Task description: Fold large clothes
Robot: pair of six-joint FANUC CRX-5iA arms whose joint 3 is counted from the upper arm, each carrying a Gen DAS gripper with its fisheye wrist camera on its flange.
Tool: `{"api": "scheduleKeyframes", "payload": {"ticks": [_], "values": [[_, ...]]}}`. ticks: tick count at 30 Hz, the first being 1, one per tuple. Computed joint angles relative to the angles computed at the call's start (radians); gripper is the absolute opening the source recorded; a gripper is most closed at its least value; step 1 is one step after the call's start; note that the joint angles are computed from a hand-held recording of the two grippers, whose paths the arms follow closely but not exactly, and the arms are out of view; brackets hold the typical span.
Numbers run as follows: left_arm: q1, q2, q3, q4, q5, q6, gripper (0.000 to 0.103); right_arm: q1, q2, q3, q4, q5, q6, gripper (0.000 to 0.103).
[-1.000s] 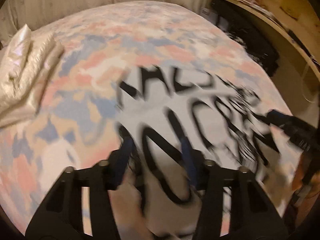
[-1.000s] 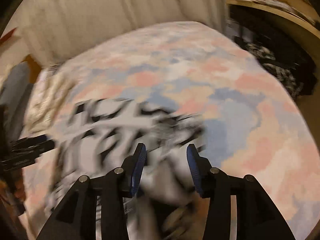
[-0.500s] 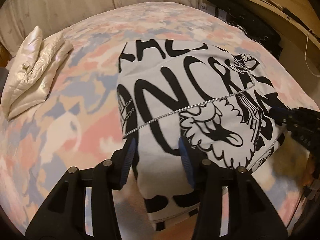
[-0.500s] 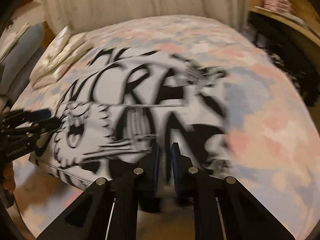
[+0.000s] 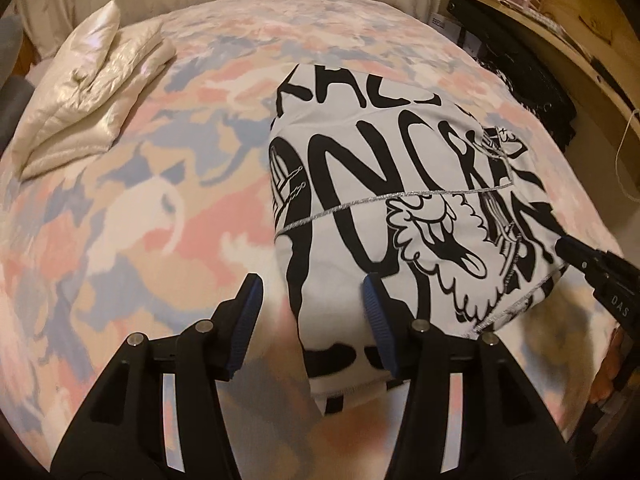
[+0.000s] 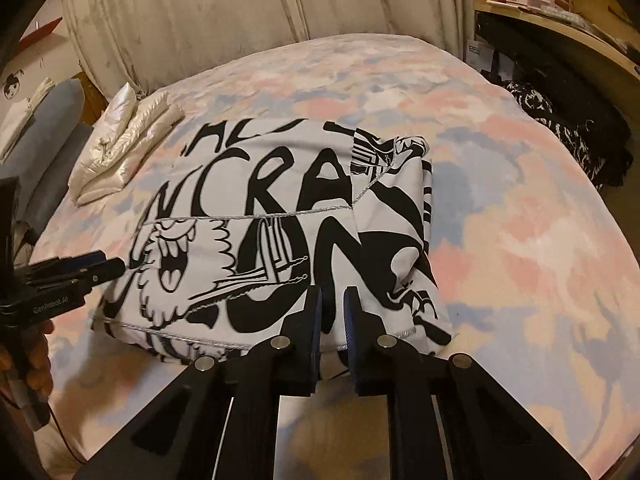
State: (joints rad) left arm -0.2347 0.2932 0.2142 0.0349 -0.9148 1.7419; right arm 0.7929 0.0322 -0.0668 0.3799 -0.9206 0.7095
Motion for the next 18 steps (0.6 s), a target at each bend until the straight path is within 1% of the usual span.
{"api": "scheduleKeyframes", "payload": {"ticks": [3,8,10,11,12,13,15,18], "values": [[0.013,-0.029,-0.034,0.039,0.003,0.005,0.049,0.020,-0.026,-0.008,0.019,-0.008,-0.014,0.012],[0.017,-0.073,-0.069,0.069,0.009,-0.004,0.049,0.051,-0.063,0.001,0.034,-0.027,-0.019,0.012],[0.018,-0.085,-0.076,0.079,0.011,-0.006,0.049,0.053,-0.072,0.013,0.018,-0.031,-0.010,0.015],[0.019,-0.092,-0.081,0.084,0.012,-0.007,0.050,0.057,-0.080,0.015,0.013,-0.031,-0.009,0.017],[0.019,-0.103,-0.088,0.090,0.015,-0.007,0.054,0.062,-0.084,0.017,0.016,-0.034,-0.010,0.022],[0.020,-0.110,-0.093,0.095,0.017,-0.009,0.057,0.067,-0.087,0.019,0.022,-0.040,-0.012,0.025],[0.023,-0.127,-0.110,0.118,0.028,-0.024,0.066,0.081,-0.093,0.019,0.040,-0.050,-0.014,0.031],[0.027,-0.142,-0.125,0.150,0.031,-0.043,0.070,0.092,-0.101,0.022,0.042,-0.060,-0.004,0.033]]}}
